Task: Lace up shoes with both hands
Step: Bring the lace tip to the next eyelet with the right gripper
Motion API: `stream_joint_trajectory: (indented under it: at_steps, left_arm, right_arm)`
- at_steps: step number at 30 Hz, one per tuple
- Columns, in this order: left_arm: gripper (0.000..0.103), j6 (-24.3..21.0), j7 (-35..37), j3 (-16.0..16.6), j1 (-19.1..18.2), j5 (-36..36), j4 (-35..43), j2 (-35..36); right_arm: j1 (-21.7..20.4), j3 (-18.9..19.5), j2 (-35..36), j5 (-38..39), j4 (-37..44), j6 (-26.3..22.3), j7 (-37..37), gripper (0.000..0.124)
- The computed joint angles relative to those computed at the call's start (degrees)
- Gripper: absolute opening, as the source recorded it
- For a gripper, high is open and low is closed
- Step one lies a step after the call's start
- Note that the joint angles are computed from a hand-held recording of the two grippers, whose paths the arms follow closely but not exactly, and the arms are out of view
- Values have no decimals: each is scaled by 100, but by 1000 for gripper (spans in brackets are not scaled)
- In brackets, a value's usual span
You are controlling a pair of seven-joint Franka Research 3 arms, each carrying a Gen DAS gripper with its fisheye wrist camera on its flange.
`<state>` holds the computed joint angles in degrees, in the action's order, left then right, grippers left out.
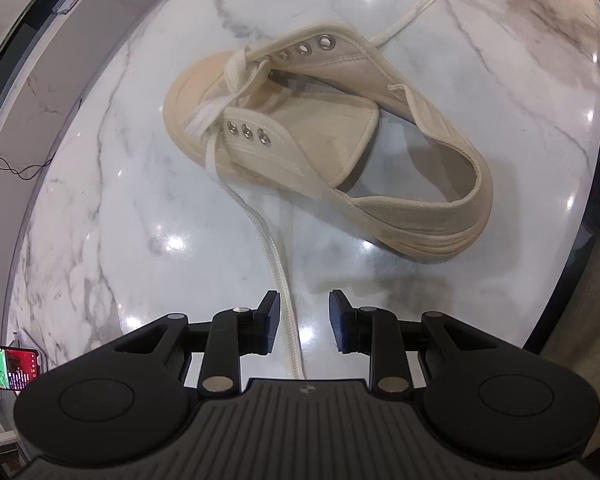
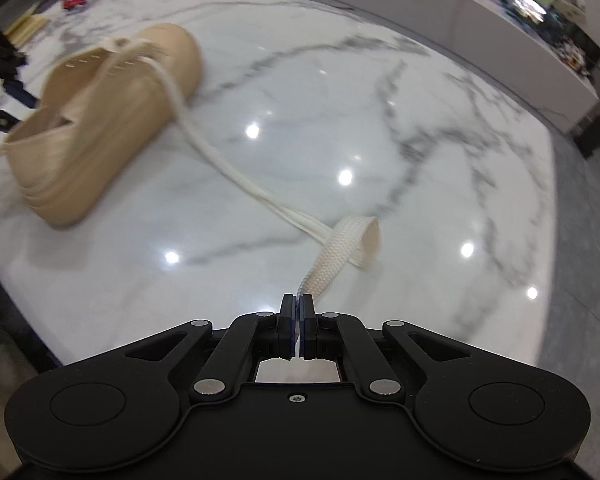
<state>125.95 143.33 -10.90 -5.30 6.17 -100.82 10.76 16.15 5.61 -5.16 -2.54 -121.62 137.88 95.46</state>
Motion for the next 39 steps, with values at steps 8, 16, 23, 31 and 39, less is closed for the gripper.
stream_joint_trajectory:
  at_steps: [8, 16, 23, 31, 39]
  left_arm:
    - [26, 84, 46, -6, 28, -88, -43, -32]
    - [26, 426, 147, -13, 77, -335, -230, -157]
    - [26, 429, 347, -20, 98, -632, -267, -225]
    - [26, 373, 358, 34, 126, -608, -239, -210]
    - [26, 297, 363, 70, 199, -558, -239, -211]
  right_arm:
    - [330, 137, 465, 201, 578, 394, -93, 0]
    - [529, 139, 756, 607, 1104, 1001, -128, 0]
    - [657, 144, 1377, 1105, 1774, 1460, -20, 0]
    - [698, 268, 2077, 1855, 2535, 927, -598, 0]
    - [571, 414, 2204, 3032, 2657, 984, -883, 8]
